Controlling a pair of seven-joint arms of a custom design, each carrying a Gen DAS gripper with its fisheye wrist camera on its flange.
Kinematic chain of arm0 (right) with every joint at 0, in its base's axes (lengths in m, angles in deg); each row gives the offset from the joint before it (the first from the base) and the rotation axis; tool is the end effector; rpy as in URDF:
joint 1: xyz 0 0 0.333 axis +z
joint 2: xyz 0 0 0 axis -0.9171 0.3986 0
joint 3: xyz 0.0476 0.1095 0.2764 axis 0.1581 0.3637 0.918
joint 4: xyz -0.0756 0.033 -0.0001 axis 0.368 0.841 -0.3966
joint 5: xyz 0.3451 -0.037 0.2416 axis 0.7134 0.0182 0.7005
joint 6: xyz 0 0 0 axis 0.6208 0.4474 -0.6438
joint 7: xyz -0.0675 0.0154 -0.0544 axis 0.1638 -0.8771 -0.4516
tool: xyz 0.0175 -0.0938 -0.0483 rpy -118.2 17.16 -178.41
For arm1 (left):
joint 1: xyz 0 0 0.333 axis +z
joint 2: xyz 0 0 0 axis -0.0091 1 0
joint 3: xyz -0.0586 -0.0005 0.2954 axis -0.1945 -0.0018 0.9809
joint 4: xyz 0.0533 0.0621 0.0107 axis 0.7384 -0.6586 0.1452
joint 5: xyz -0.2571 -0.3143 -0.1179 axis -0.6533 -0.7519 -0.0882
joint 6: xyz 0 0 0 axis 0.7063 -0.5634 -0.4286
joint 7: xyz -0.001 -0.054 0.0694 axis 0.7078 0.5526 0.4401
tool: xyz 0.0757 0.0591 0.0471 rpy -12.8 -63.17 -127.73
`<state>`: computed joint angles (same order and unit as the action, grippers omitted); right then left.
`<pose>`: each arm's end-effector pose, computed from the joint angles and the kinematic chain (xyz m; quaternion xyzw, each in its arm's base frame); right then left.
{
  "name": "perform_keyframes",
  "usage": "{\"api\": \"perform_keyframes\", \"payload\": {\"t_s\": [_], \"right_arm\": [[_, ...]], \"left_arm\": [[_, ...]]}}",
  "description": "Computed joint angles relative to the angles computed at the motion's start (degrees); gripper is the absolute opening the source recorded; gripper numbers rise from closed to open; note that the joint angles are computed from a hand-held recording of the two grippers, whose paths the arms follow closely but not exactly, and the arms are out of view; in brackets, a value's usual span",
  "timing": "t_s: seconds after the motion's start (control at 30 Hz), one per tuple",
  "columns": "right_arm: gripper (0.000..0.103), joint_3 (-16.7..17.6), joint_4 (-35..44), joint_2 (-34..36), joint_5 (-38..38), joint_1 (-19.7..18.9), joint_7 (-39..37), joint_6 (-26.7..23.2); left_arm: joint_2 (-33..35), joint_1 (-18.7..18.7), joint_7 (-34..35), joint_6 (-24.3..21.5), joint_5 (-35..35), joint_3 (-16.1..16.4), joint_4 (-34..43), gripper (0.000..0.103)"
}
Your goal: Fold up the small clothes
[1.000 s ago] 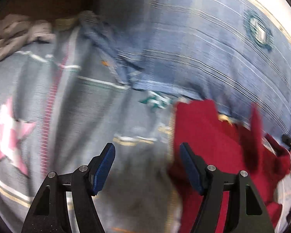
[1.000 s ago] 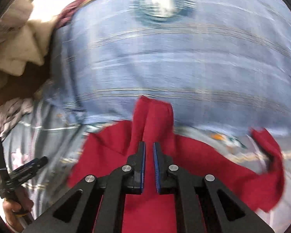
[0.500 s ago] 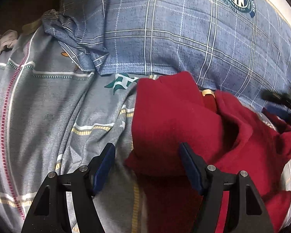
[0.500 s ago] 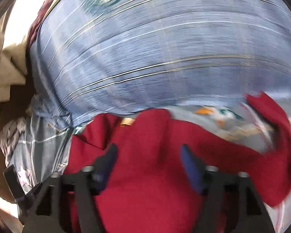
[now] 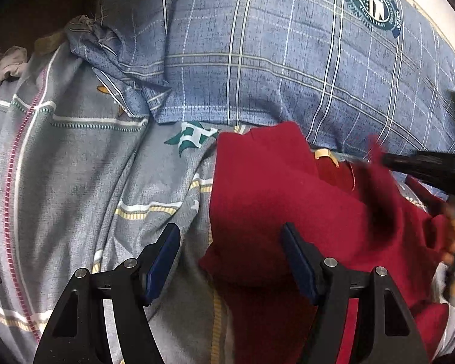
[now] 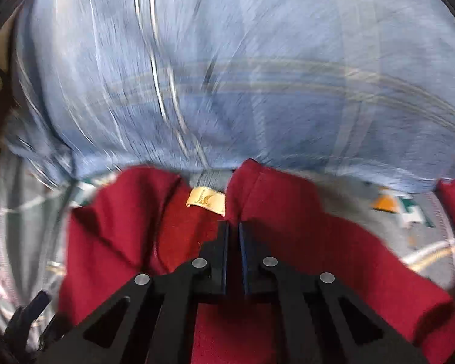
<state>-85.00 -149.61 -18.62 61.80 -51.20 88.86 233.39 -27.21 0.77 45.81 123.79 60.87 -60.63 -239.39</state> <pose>0.6211 0.2066 0.5068 -0.7615 0.5149 -0.1241 0.3737 0.4160 -0.0895 0.4832 -0.8347 0.4176 -0.2340 0.2722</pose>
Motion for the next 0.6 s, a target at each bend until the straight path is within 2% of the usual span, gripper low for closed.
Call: {"api": "perform_keyframes", "payload": {"t_s": [0.07,0.13,0.17,0.23,0.33,0.43,0.47,0.53,0.6], "right_arm": [[0.006,-0.15,-5.58,-6.24,11.77,-1.66,-11.04,0.27],[0.006,-3.0,-12.34,-13.47,21.04,-1.41,-20.96,0.12],[0.006,-4.0,-14.25,-15.56,21.7,-1.32,-22.21,-0.3],[0.01,-5.58,-17.35,-18.69,17.38,-2.56,-20.97,-2.71],[0.019,-6.36,-22.35,-22.8,7.06,-6.27,-13.17,-6.05],[0.033,-6.97,-26.08,-26.0,3.98,-7.07,-10.88,-2.5],[0.036,-7.69,-26.74,-27.24,5.38,-5.89,-11.16,-1.74],[0.054,-11.09,-25.68,-27.55,11.83,-1.22,-16.28,-3.23],[0.061,-12.58,-22.51,-25.3,18.76,2.92,-21.92,-6.17]], "left_arm": [[-0.92,-0.33,-0.08,-0.18,-0.2,0.05,-0.54,0.068],[-1.7,-0.55,-0.28,-0.39,-0.52,0.1,-1.01,0.068],[-1.81,-0.54,-0.38,-0.71,-0.63,0.03,-1.04,0.068],[-1.77,-0.66,-0.37,-3.07,-1.23,-0.03,-0.62,0.068],[-2.76,-1.69,-0.12,-4.16,-2.92,1.16,-1.16,0.068],[-5.12,-3.59,2.27,-3.82,-5.57,3.4,-2.78,0.068],[-5.91,-3.83,3.12,-3.64,-6.1,3.74,-3.29,0.068],[-7.21,-3.74,4.4,-4.5,-6.56,3.53,-3.82,0.068],[-7.71,-3.16,5.0,-6.13,-6.54,2.9,-3.77,0.068]]}}
